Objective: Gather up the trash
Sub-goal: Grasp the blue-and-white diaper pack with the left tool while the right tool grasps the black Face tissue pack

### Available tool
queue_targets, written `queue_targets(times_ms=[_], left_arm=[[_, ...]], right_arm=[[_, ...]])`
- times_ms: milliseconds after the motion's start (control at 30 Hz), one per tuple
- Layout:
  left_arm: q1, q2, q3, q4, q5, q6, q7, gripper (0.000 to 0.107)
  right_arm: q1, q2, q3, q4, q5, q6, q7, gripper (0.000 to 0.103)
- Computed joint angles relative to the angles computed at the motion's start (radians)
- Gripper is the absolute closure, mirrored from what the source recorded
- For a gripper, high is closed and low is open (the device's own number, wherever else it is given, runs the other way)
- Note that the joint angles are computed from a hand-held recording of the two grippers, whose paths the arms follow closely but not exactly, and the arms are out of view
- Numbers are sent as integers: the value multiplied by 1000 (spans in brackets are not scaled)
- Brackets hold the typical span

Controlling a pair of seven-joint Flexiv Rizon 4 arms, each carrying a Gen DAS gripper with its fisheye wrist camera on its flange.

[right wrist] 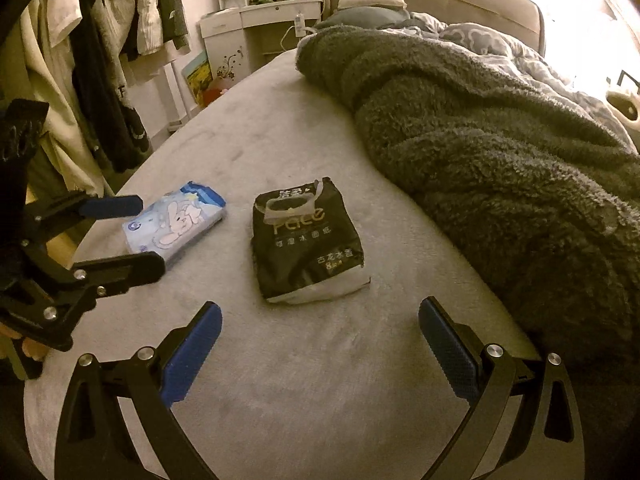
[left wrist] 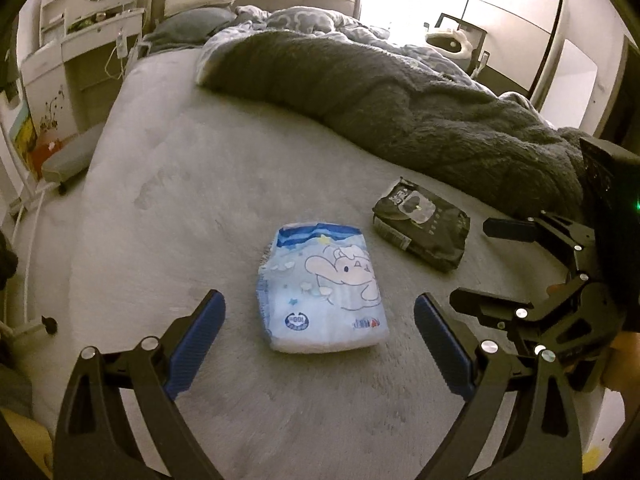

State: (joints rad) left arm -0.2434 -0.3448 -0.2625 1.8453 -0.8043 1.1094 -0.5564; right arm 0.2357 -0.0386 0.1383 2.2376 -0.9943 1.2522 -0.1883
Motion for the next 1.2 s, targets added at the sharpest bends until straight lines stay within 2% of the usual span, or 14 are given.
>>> queue_targets(times_ms=[33, 167, 233, 300, 533, 767, 867, 1000, 1067, 1200], left_arm=[[-1, -3, 0, -2, 3, 0, -1, 13], [-8, -12, 8, -8, 38, 9, -19, 37], [0, -10, -1, -5, 27, 6, -12, 41], [6, -5, -7, 0, 11, 6, 1, 49], [17, 18, -15, 14, -57, 22, 69, 50], [24, 26, 9, 9, -85, -3, 99, 50], [28, 28, 20, 2, -83, -15, 100, 50], [43, 37, 29, -2, -100, -32, 120, 50], [50, 39, 36, -8, -105, -54, 114, 50], [69, 50, 50, -19, -131, -112, 96, 50]], right_arm=[[-2, -2, -2, 0, -3, 6, 6, 3], [-5, -16, -11, -6, -19, 25, 26, 3], [-3, -25, -15, -15, -26, 29, 35, 3], [3, -32, -14, -25, -16, 14, 21, 3], [16, -46, -21, -45, -14, -6, 23, 4], [26, -71, -27, -73, -11, -25, 39, 4], [34, -83, -33, -76, -7, -30, 46, 18], [18, -70, -52, -59, -46, 29, 105, 40], [12, -66, -52, -56, -49, 31, 125, 44], [15, -55, -37, -64, -19, -12, 120, 45]])
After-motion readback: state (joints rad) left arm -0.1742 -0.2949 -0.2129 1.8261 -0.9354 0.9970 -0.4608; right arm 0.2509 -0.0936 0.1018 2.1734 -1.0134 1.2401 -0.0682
